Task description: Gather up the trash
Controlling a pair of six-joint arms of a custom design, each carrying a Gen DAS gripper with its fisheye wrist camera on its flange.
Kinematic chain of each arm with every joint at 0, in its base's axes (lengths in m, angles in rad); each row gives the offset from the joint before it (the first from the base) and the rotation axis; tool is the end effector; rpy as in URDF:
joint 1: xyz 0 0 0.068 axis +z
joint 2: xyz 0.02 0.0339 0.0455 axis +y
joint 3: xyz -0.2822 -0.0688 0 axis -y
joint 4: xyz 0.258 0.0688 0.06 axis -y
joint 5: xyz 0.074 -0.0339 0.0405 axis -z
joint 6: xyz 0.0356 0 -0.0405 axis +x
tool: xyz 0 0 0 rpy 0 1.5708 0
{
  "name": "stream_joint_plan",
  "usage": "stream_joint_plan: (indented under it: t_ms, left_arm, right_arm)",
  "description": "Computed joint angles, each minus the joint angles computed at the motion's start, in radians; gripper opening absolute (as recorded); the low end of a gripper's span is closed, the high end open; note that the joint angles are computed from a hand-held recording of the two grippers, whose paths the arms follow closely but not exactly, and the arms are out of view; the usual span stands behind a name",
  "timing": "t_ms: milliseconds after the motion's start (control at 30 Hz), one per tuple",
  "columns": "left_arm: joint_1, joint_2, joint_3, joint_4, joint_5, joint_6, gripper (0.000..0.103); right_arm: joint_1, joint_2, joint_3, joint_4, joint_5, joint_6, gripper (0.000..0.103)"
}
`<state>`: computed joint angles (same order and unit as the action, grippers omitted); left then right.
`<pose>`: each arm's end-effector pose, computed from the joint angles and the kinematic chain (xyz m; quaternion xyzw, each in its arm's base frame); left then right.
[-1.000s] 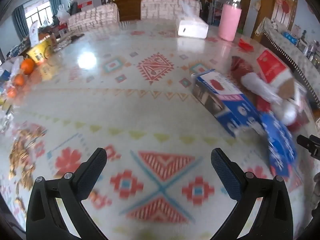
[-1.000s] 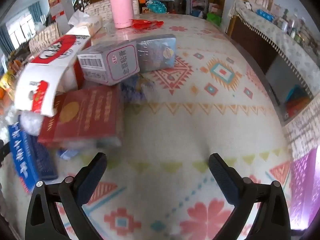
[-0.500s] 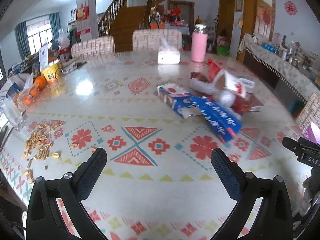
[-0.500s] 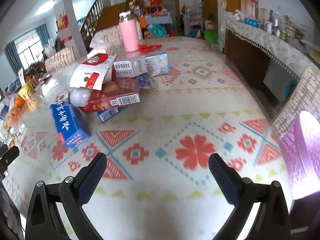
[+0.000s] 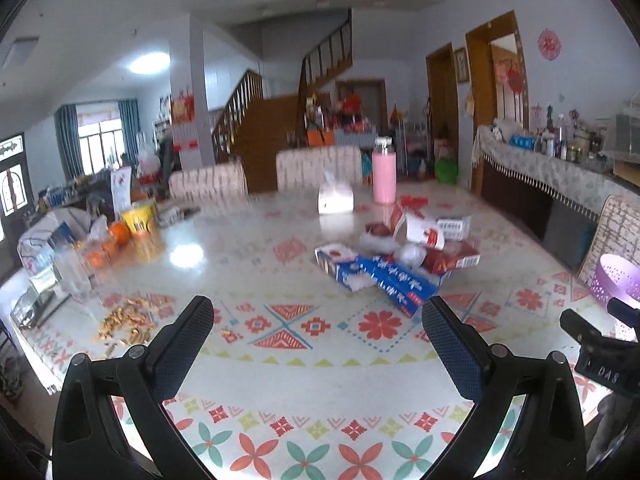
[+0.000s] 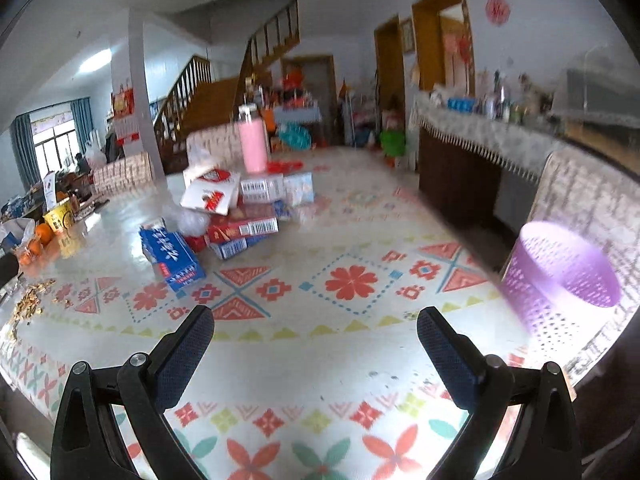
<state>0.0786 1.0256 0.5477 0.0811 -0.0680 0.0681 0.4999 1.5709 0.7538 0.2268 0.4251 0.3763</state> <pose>0.2304 0.0206 0.2471 -0.0232 0.8320 0.0688 0.5500 0.2956 0.1447 0.1894 0.0459 0.8669 0.0267 0.4957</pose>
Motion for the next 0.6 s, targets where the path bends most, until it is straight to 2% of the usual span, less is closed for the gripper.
stream_joint_plan:
  t_ms: [300,600]
  left_arm:
    - [-0.094,-0.207,-0.088,-0.028,-0.100,-0.014,0.103]
    - [-0.137,-0.250,-0.105,-0.118,-0.048,-0.035,0.103]
  right_arm:
    - [0.099,-0.171,-0.177,0.123,0.172,-0.004,0.103]
    - [0.160,-0.290,-0.283,0.153,0.277,-0.005,0.103]
